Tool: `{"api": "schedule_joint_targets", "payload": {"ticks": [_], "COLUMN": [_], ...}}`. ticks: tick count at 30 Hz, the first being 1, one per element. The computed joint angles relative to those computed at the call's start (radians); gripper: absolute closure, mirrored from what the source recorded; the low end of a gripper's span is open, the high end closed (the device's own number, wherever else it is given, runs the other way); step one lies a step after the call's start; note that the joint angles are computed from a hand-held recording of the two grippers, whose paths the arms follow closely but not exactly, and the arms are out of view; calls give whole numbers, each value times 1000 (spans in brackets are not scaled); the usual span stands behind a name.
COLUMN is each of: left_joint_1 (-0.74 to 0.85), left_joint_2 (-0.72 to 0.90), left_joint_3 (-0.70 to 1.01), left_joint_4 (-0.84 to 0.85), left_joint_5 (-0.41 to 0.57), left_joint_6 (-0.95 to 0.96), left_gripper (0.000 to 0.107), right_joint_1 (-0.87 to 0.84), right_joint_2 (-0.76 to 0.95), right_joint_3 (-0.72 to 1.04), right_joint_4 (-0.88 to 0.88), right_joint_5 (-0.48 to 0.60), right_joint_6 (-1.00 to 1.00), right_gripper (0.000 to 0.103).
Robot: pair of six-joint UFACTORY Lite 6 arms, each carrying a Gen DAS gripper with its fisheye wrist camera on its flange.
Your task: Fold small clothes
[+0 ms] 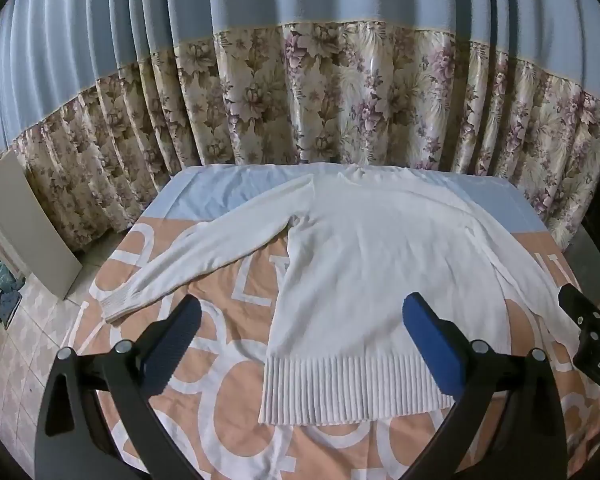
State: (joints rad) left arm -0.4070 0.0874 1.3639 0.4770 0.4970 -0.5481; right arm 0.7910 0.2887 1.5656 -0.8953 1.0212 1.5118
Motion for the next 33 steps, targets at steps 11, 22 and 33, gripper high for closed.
{"api": "schedule_joint_targets", "payload": {"ticks": [11, 22, 33], "left_joint_1": [-8, -6, -10], "left_joint_2": [3, 10, 14], "left_joint_3": [6, 7, 16], "left_joint_4": [17, 17, 18], "left_joint_5": [14, 4, 8], "left_joint_6": [-15, -19, -24], "left_gripper": [6, 6, 6], "right_joint_1": [-2, -3, 0], "right_joint_2": [-1, 1, -1], "right_joint_3": [1, 10, 13], "right_joint_4": [2, 7, 6], "right_joint_5": [2, 10, 13], "right_joint_6": [-8, -17, -17], "right_gripper": [3, 3, 3]}}
